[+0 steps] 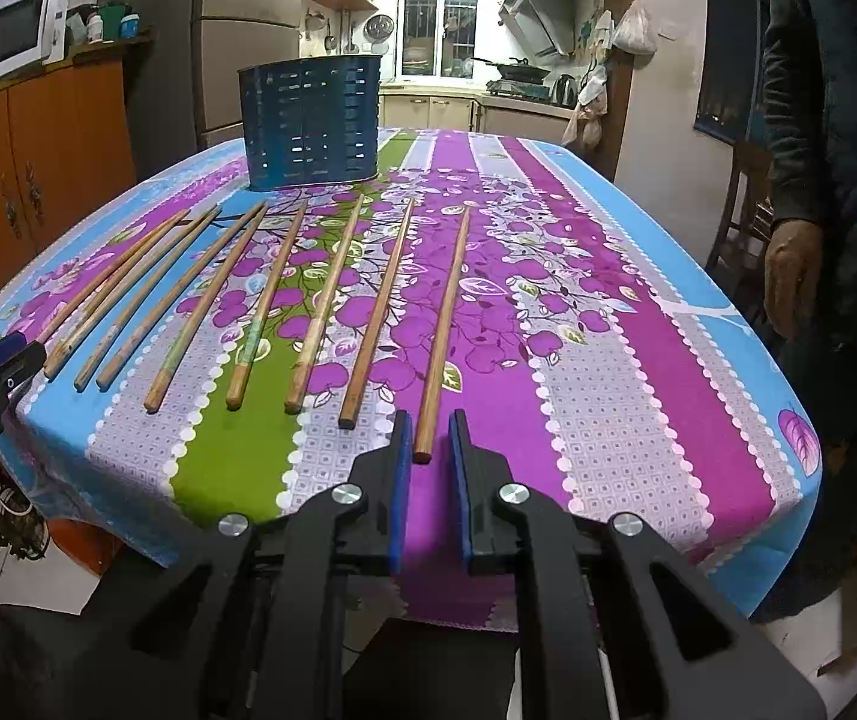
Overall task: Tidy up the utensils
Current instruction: 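Lower the right tool onto a wooden chopstick and close it while the left tool grasps another, then lift the held chopsticks with both tools and carry them over the blue holder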
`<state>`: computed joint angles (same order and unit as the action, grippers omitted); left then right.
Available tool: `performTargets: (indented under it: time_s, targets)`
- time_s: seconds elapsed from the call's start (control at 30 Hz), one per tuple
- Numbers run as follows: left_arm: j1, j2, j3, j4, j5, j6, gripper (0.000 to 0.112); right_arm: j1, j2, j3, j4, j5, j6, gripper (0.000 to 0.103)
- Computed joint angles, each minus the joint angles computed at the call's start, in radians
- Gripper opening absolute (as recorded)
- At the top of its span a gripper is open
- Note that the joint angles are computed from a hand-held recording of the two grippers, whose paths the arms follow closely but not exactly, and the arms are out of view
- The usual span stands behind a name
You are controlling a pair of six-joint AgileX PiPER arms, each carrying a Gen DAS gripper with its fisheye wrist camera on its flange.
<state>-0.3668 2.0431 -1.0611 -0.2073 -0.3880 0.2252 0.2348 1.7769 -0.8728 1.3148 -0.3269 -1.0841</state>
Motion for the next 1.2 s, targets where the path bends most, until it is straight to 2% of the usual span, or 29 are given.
performTargets:
  time_s: [0.2,0.4,0.5,0.6,0.7,1.07,1.2]
  targets:
    - [0.031,-0.001,0.006,0.107,-0.004,-0.089,0.034,0.0,-0.001,0.012,-0.049,-0.009,0.068,0.011]
    - [-0.001,0.016,0.044,0.04,-0.112,-0.003,0.023,0.014,0.01,0.017,-0.105,-0.041,0.135,0.008]
    - [0.002,0.017,0.049,0.061,-0.127,-0.026,0.021,0.017,0.006,0.027,-0.127,-0.045,0.17,0.006]
    - [-0.006,0.022,0.055,0.061,-0.147,-0.019,0.011,0.024,0.004,0.031,-0.122,-0.053,0.171,0.005]
    - [-0.012,0.026,0.062,0.057,-0.169,-0.017,0.009,0.025,0.001,0.04,-0.15,-0.057,0.209,0.005]
    - [0.0,-0.026,0.065,0.056,-0.117,-0.056,0.007,0.026,-0.034,0.063,-0.201,-0.074,0.264,0.005]
    - [0.01,-0.067,0.058,0.052,-0.059,-0.07,0.007,0.024,-0.057,0.07,-0.211,-0.084,0.265,0.005]
